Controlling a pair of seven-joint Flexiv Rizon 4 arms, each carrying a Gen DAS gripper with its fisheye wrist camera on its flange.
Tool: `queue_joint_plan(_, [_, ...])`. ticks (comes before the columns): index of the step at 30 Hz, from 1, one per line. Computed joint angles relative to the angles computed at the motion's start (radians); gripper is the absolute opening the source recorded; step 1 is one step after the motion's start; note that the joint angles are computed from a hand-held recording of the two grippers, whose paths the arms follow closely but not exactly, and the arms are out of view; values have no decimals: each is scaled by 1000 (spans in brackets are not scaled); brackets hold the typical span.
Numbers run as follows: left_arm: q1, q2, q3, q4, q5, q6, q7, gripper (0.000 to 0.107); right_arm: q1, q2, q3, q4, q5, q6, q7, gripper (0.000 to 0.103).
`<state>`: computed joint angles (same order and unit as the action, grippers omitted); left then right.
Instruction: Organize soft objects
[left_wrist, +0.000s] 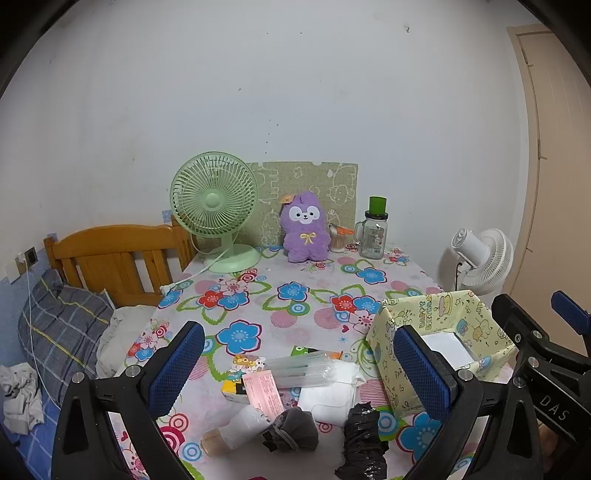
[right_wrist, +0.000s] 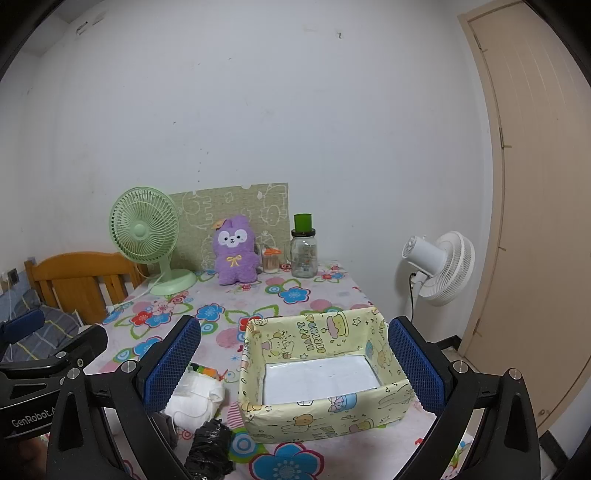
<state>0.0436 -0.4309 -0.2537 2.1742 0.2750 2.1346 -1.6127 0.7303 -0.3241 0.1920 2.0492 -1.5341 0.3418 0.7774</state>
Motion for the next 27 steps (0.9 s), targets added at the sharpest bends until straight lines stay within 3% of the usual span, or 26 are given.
queue_joint_plan(6, [44, -1, -38, 1, 37, -6, -26, 103, -1, 0, 0, 0, -3, 4, 3, 103])
queue_joint_plan(27, [48, -1, -33, 0, 46, -14, -34, 103, 0, 1, 2, 2, 0, 5, 2, 103])
